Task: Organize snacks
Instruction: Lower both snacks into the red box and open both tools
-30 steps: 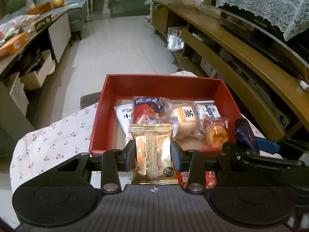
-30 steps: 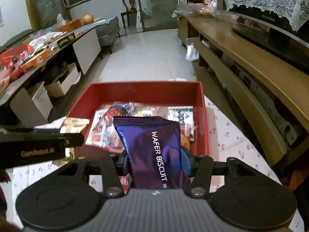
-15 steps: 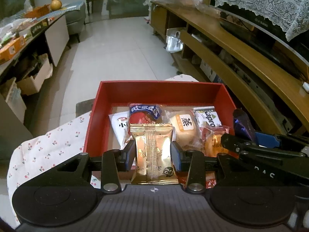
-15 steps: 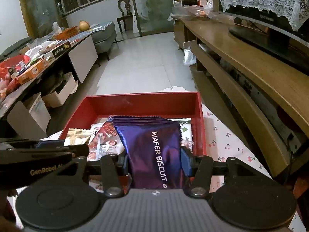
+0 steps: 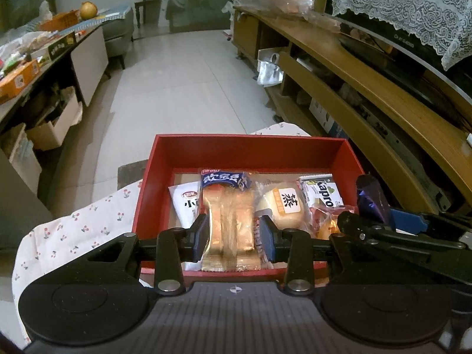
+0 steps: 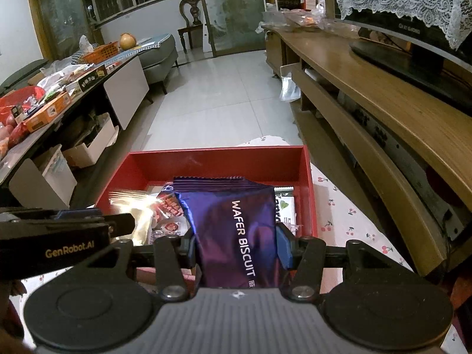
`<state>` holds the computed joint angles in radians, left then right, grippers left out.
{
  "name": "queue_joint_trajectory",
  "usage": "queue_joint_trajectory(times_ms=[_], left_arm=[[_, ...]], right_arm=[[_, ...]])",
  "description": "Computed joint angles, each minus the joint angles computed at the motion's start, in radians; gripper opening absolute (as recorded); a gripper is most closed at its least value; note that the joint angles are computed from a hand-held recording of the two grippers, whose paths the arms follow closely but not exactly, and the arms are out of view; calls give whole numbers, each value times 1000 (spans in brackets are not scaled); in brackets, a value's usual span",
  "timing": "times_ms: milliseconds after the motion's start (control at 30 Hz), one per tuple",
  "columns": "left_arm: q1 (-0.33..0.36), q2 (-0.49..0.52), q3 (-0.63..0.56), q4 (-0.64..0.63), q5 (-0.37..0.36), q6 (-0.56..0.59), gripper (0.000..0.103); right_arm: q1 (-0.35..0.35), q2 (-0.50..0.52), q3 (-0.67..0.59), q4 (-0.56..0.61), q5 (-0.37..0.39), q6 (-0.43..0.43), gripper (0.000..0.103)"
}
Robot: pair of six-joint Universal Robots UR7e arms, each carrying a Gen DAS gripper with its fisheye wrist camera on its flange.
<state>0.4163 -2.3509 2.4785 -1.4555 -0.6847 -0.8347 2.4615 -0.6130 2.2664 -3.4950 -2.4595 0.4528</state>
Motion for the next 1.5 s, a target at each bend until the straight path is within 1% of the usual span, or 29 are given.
queue_joint_trajectory(times_ms=[200, 367, 567, 733, 867, 933, 1000, 1100, 1333, 1500], left_arm=[[18, 10, 2, -23, 0, 17, 46], [69, 37, 8, -90, -16, 50, 46], [79, 51, 20, -99, -18, 53, 47], [101, 62, 24, -120, -15, 63, 47], [97, 63, 24, -116, -20, 60, 50], [89, 59, 24, -107, -23, 56, 52], [75, 52, 25, -92, -24, 47, 58], [58, 45, 27, -76, -26, 41, 62], [48, 44, 34, -70, -40, 39, 64], [35, 34, 36, -44, -43, 21, 67]], right_arm=[[-5, -1, 0, -3, 1, -1, 56], [-13, 0, -6, 2, 14, -3, 56], [-70, 38, -39, -33, 48, -58, 56], [-92, 68, -64, -92, 62, -117, 56], [-101, 73, -65, -121, 72, -135, 57], [-96, 75, -65, -127, 59, -130, 59], [-96, 73, -63, -132, 59, -123, 61], [-95, 67, -59, -128, 60, -109, 61], [-89, 58, -58, -102, 57, -89, 62], [-84, 44, -43, -83, 38, -63, 62]])
